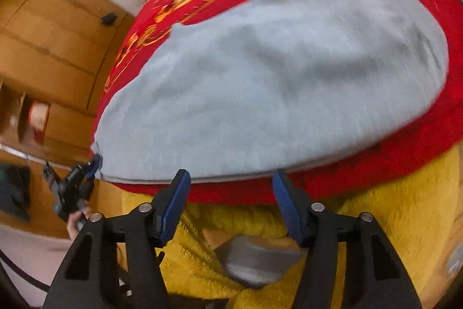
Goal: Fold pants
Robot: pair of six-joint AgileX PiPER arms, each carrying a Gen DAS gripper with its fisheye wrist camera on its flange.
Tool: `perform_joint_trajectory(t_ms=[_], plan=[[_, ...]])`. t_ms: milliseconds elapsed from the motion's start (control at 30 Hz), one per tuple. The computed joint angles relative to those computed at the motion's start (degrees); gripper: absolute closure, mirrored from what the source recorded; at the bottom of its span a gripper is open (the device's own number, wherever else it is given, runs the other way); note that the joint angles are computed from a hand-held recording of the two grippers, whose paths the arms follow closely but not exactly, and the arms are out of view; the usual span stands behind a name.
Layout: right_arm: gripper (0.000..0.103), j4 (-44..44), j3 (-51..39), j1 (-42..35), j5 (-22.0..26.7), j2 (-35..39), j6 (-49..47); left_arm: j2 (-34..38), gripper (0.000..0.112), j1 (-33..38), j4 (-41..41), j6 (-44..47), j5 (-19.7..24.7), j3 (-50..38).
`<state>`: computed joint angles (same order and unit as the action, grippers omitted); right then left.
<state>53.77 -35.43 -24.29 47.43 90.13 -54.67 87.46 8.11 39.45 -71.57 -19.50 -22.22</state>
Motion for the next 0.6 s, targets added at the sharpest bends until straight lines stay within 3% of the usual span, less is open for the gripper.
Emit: perform_joint_trajectory(t_ms=[100,333,433,500,600], plan=[[0.054,2.23,-0.81,-1.55,1.74,3.09,-0.63,0.63,0.096,-0.13,-2.53,2.41,-1.4,0.53],[0.056,5.23,-1.07,-0.16,-0.41,4.22,-0.21,1.63,0.095,1.58,-2.09,2.13,-5.1,1.52],[0.07,4.79,-1.18,0.57,-2.27,4.53,1.02,1.97,0.098,2.7,-0.89,0.21,-5.88,1.3],[0.091,4.86,-1.14,-0.4,-1.8,4.59,0.79,0.62,0.108,3.02,-1.01,0.07,-4.48,1.72],[0.099,7.34,-0.65,-4.21,2.12,4.34,-2.28,-4.06,0.111,5.26,1.53,-2.38,-4.16,3.82]])
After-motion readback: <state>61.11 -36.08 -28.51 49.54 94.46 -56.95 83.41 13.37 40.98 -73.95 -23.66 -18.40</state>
